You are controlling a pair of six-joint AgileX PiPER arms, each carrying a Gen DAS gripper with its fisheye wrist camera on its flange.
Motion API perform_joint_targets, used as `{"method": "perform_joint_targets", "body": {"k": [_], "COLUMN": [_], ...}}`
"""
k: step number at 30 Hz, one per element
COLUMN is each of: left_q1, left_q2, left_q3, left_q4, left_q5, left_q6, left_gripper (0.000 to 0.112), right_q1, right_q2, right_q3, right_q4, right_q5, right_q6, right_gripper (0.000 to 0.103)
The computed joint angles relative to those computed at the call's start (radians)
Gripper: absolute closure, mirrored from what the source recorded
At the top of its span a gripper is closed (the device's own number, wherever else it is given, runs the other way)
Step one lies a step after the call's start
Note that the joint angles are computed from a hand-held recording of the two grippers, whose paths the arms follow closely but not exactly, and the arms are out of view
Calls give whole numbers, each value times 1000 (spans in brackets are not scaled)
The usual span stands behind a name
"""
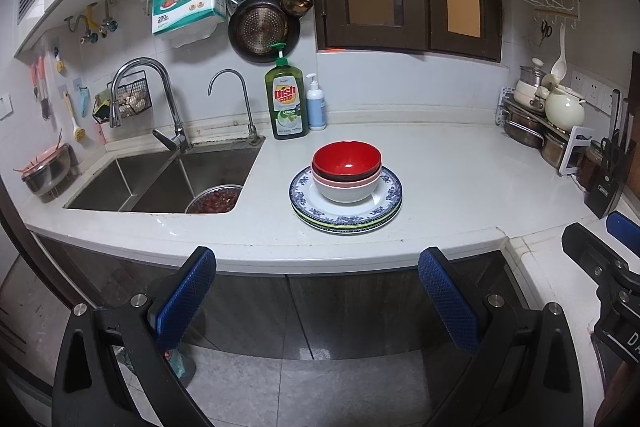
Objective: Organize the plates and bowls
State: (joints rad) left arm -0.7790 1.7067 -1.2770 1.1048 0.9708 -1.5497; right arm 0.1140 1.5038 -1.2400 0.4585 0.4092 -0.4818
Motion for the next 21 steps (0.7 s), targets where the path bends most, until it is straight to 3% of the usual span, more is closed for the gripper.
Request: {"method": "perform_joint_targets", "body": {"k": [21], "left_q1": [-7], "left_q2": [0], "left_q3": [2], "left_q4": [10], "left_q5": [13], "left_q6": [-24], "left_gripper": [9], "right_q1": [17], "right_q2": [-24], "right_q3": [22], "right_q4": [-66], "right_q5": [-11], "right_q6": [79], "right_gripper": [21]}}
